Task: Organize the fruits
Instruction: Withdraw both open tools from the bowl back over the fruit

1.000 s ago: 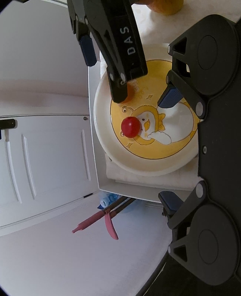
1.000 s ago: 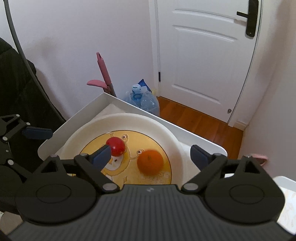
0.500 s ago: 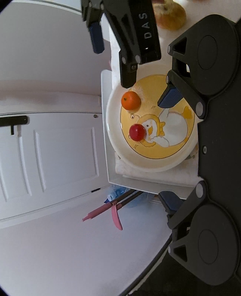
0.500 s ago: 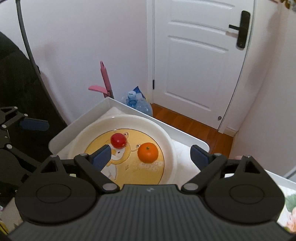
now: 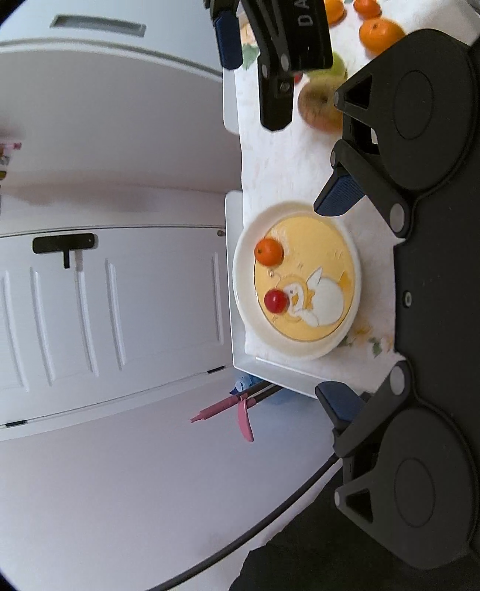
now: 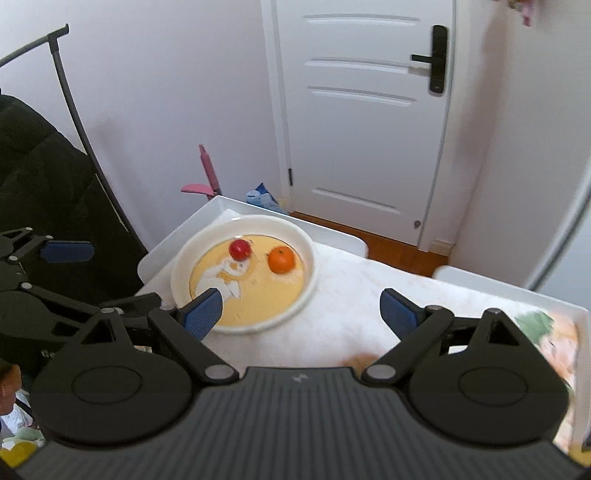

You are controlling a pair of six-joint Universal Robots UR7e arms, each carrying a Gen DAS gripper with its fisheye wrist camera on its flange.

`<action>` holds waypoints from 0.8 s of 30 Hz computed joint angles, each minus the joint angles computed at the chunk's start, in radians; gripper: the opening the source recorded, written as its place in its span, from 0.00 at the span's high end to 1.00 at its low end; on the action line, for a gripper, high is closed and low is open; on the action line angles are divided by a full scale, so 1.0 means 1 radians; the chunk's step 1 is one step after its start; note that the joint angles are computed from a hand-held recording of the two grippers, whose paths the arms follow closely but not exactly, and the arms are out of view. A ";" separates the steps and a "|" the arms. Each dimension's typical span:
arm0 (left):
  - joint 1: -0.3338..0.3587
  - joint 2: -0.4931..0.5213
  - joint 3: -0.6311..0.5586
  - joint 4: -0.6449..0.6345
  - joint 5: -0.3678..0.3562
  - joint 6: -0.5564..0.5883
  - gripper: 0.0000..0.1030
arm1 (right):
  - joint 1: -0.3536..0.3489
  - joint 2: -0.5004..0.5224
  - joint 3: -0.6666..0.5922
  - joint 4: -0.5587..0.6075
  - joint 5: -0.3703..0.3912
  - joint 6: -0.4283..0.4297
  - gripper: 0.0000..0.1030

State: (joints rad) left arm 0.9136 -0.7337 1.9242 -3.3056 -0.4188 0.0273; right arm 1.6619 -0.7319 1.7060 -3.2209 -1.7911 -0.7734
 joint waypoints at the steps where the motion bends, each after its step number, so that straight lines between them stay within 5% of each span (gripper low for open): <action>1: -0.014 -0.001 0.012 0.001 0.003 -0.017 0.04 | -0.004 -0.020 0.024 -0.012 -0.001 -0.001 0.00; 13: -0.138 0.076 0.037 0.033 0.003 -0.162 0.04 | -0.112 -0.247 0.237 -0.113 0.006 -0.034 0.00; 24: -0.171 0.185 -0.035 0.104 -0.098 -0.191 0.05 | -0.236 -0.330 0.276 -0.137 0.017 -0.102 0.00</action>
State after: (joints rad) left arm 0.7428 -0.5491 1.8888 -3.2013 -0.5172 -0.1637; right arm 1.4262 -1.0619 1.9817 -3.3579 -1.7742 -0.8757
